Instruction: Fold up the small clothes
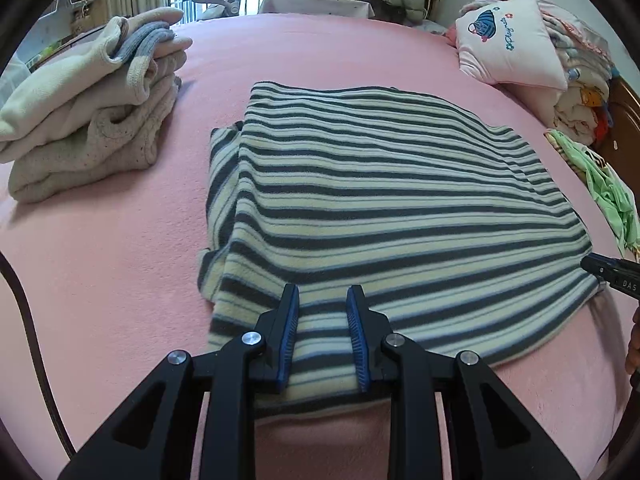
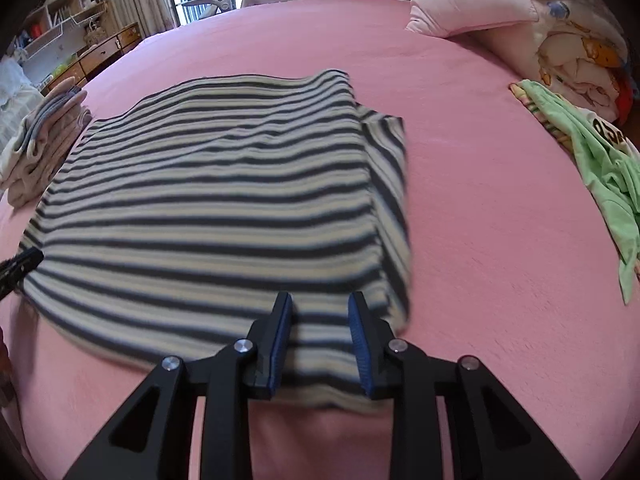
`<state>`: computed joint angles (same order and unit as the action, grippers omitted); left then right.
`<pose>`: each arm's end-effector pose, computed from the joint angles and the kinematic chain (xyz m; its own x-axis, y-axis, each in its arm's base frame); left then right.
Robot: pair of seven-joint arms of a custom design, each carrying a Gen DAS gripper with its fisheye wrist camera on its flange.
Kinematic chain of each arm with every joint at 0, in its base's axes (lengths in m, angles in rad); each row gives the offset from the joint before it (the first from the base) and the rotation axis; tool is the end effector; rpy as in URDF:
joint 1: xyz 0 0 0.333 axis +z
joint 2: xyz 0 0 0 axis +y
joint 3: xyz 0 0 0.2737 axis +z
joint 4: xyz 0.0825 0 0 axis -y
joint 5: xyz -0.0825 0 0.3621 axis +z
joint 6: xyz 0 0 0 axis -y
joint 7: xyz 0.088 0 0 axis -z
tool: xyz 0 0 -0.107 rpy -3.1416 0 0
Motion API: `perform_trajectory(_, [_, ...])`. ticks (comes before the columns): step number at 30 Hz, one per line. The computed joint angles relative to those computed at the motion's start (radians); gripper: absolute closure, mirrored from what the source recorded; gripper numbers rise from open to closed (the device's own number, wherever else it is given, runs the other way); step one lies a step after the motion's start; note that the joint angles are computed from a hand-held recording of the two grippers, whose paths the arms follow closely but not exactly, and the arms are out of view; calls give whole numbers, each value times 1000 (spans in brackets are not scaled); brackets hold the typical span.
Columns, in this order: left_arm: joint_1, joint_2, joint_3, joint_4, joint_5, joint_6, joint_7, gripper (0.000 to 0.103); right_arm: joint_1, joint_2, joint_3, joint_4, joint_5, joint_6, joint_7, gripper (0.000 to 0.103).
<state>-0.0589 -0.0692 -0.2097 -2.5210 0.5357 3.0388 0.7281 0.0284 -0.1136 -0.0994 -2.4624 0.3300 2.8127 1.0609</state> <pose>0.4541 -0.1653 0.3365 0.0170 -0.9930 0.1169 -0.8279 -0.0795 -0.5552 0.4892 -0.0506 0.3603 0.1514 -0.9884 -0.0119 -0.8717 -0.1278 -0.4731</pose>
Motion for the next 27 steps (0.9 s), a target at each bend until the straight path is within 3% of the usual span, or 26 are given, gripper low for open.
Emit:
perform_trajectory(5, [-37,-85,17,-58,-166,-33,87,80,-15,-70,-14,-36,-16,-27,31,75])
perform_trajectory(12, [-73,-258,27,-171,-397,-100,124,73,28,-192,-41,-92,76,-63,10,75])
perform_trajectory(16, [-53,-360,-2,-239,-456,-123,69,56,55,-253,-30,-131,84,-56,37,73])
perform_trajectory(23, [-59,-468,-48,-300,-480,-174,-4,54,109,-338,-13,-202,73,-63,132,73])
perform_trajectory(27, [-106,-498,-30,-330,-513,-166,-14,45,141,-393,-7,-254,66,-77,159,73])
